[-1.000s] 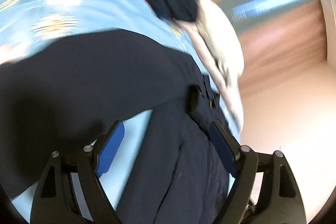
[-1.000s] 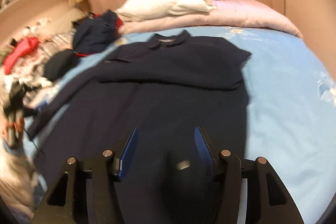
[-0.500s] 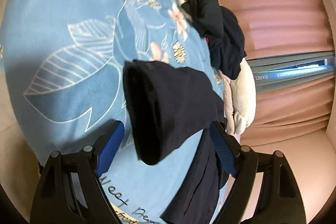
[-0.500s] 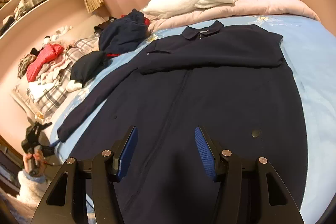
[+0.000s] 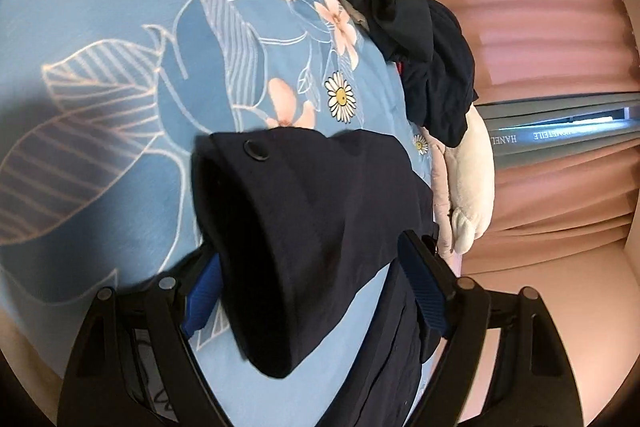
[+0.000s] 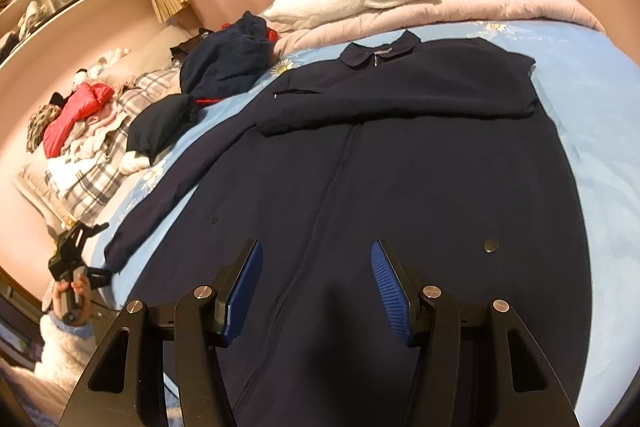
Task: Fold large clothes
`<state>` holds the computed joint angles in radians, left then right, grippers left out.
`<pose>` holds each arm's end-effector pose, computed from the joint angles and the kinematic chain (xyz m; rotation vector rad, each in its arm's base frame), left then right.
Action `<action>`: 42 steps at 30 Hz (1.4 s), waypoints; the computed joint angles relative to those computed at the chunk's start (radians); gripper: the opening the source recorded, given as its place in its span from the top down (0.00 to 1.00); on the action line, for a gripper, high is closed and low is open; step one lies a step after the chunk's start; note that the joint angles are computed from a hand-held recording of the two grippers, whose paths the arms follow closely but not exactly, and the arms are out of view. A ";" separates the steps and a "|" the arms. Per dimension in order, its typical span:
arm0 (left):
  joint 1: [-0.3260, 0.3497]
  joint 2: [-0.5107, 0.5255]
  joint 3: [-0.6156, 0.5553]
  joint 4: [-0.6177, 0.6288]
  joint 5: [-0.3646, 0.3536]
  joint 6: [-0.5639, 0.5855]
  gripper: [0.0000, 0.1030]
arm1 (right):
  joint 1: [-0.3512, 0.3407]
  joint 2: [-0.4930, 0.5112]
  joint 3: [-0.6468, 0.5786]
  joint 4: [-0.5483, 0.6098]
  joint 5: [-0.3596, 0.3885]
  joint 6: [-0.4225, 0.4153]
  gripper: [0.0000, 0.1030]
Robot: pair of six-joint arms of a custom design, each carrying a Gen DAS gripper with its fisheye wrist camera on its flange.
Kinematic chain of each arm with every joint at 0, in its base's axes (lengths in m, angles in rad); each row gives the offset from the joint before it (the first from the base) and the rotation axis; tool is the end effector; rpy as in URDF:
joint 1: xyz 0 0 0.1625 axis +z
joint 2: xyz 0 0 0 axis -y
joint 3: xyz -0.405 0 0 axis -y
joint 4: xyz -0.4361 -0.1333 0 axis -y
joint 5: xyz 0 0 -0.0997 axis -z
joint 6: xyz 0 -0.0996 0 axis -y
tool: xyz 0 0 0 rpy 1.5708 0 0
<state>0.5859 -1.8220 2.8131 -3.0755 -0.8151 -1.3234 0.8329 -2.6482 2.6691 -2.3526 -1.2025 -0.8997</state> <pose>-0.1057 -0.3121 0.1758 0.7329 -2.6165 1.2681 -0.0199 -0.2733 0.3467 0.4065 -2.5974 1.0729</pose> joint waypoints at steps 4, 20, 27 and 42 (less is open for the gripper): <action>0.013 0.042 -0.022 -0.005 0.001 0.020 0.61 | 0.024 0.038 -0.002 -0.029 -0.030 0.019 0.45; 0.002 0.246 -0.365 0.128 0.059 0.284 0.95 | -0.016 0.057 -0.006 -0.020 -0.001 0.032 0.45; -0.050 0.575 -0.787 0.191 0.073 0.561 0.95 | -0.109 0.004 -0.026 0.085 0.123 -0.033 0.45; -0.096 1.444 -1.701 0.624 -0.125 0.774 0.91 | -0.502 -0.059 -0.123 0.431 0.422 -0.215 0.45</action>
